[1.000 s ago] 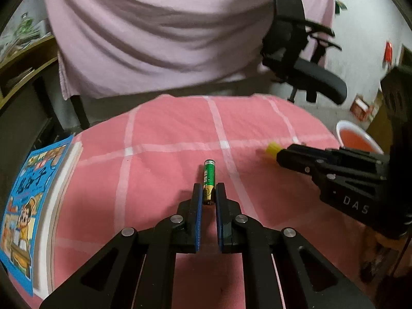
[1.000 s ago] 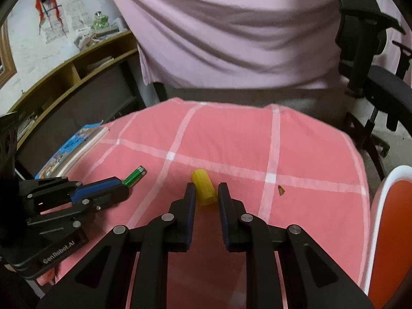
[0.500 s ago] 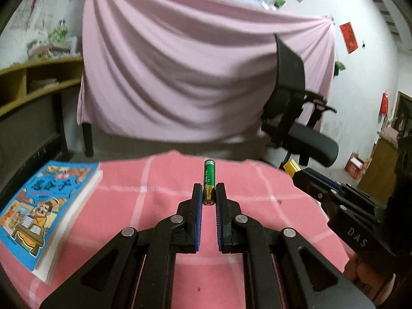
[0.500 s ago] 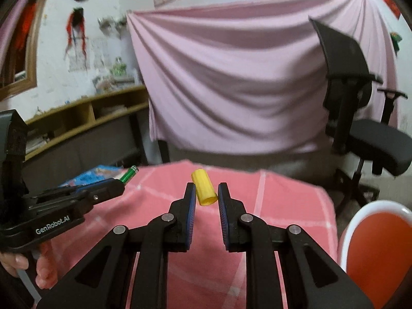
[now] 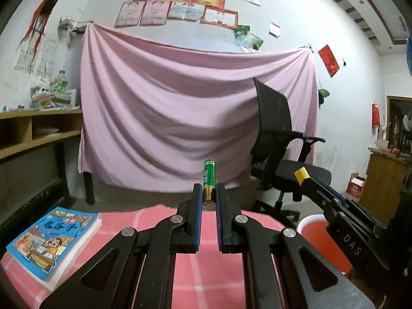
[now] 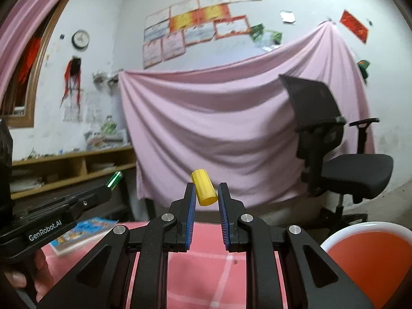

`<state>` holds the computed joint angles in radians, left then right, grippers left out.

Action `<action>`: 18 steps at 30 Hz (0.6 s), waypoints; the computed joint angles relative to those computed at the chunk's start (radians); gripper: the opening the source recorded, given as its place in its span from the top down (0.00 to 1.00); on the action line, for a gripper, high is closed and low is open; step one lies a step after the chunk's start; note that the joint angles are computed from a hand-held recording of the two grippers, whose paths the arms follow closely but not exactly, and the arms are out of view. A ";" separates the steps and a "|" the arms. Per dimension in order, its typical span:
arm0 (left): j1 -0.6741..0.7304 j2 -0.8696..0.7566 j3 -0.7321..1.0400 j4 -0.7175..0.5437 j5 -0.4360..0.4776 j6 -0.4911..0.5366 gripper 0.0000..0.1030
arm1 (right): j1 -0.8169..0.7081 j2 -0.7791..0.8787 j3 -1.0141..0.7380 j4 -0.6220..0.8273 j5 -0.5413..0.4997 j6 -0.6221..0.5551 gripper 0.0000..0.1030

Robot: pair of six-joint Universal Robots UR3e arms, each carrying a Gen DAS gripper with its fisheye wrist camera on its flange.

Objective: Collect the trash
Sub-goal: 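Carry the battery and yellow cap over the bucket and open both tools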

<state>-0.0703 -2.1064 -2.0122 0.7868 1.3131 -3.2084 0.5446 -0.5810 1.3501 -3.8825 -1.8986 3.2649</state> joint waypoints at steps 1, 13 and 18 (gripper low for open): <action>-0.009 -0.002 0.014 -0.005 0.003 -0.001 0.93 | 0.000 -0.004 0.013 -0.024 -0.012 0.000 0.85; -0.167 -0.073 0.196 -0.097 0.068 0.025 0.93 | -0.036 -0.077 0.184 -0.189 -0.098 0.036 0.85; -0.228 -0.130 0.318 -0.173 0.068 0.013 0.93 | -0.089 -0.125 0.318 -0.265 -0.122 0.097 0.85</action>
<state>-0.2979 -2.2367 -1.6937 0.6135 1.3810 -3.1955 0.4554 -0.7065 1.6679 -4.1473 -2.0207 3.3622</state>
